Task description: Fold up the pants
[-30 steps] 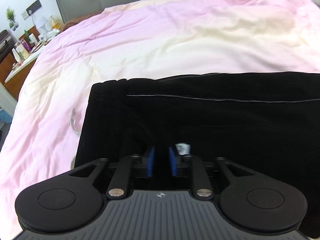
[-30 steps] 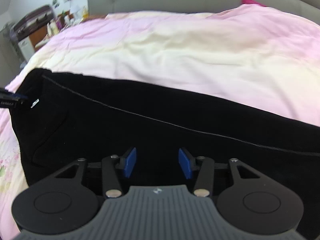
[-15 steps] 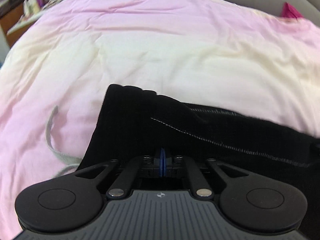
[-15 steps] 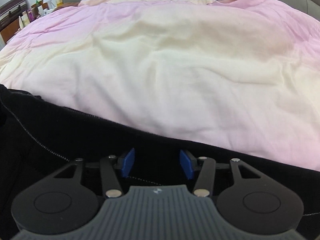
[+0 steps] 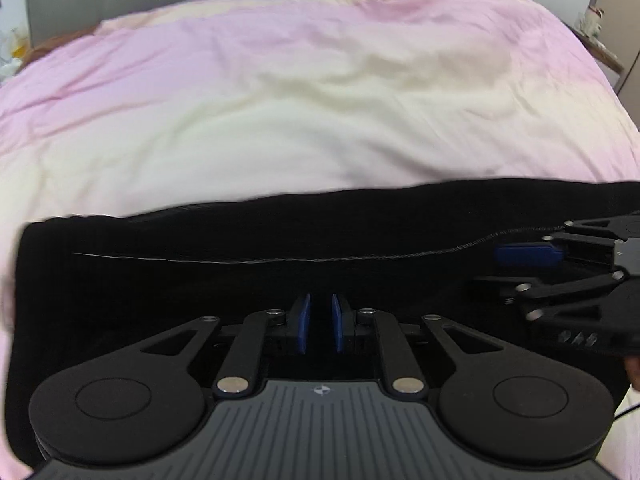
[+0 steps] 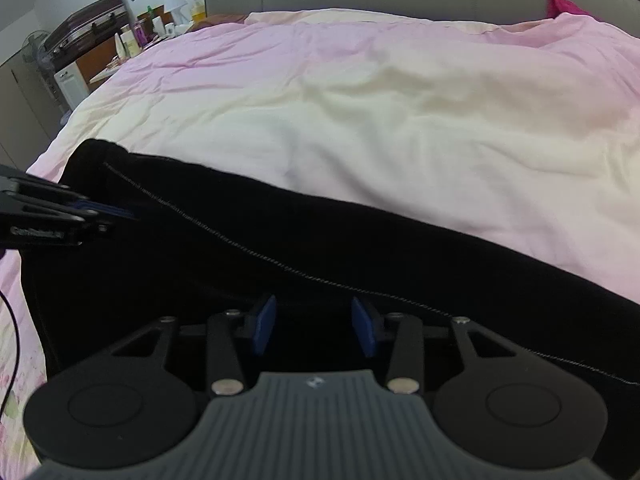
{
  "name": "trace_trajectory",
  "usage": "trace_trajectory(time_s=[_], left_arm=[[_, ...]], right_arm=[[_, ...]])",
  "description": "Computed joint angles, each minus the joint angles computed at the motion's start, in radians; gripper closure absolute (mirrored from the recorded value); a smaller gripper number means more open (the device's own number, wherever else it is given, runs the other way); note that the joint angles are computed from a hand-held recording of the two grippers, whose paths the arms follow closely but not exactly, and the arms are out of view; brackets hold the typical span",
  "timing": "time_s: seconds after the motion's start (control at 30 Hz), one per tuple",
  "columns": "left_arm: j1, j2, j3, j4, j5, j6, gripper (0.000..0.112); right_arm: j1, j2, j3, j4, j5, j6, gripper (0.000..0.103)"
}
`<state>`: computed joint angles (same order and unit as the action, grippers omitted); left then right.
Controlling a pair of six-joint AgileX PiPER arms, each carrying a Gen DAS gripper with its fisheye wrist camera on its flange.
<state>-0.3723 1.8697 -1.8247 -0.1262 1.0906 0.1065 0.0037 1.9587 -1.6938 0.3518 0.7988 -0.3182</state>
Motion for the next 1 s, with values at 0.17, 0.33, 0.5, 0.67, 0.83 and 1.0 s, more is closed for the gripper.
trace_trajectory(time_s=[0.17, 0.33, 0.5, 0.67, 0.83, 1.0], left_arm=[[-0.043, 0.108, -0.060, 0.071, -0.058, -0.151, 0.101], [-0.054, 0.201, -0.193, 0.114, -0.006, -0.237, 0.105], [-0.071, 0.192, -0.226, 0.148, 0.043, -0.274, 0.106], [-0.091, 0.029, -0.080, 0.145, 0.014, -0.275, 0.088], [-0.155, -0.172, 0.097, 0.135, 0.024, -0.362, 0.081], [-0.230, -0.407, 0.366, 0.097, -0.043, -0.570, 0.069]], right_arm=[[0.046, 0.055, -0.028, -0.121, -0.049, 0.132, 0.065], [0.054, 0.179, -0.191, -0.221, -0.031, 0.243, 0.071], [0.033, 0.158, -0.201, -0.216, 0.001, 0.236, 0.070], [-0.097, -0.044, 0.053, -0.093, -0.034, 0.079, 0.065], [-0.316, -0.248, 0.254, 0.007, 0.023, -0.079, 0.058], [-0.613, -0.410, 0.394, 0.100, 0.098, -0.277, 0.053]])
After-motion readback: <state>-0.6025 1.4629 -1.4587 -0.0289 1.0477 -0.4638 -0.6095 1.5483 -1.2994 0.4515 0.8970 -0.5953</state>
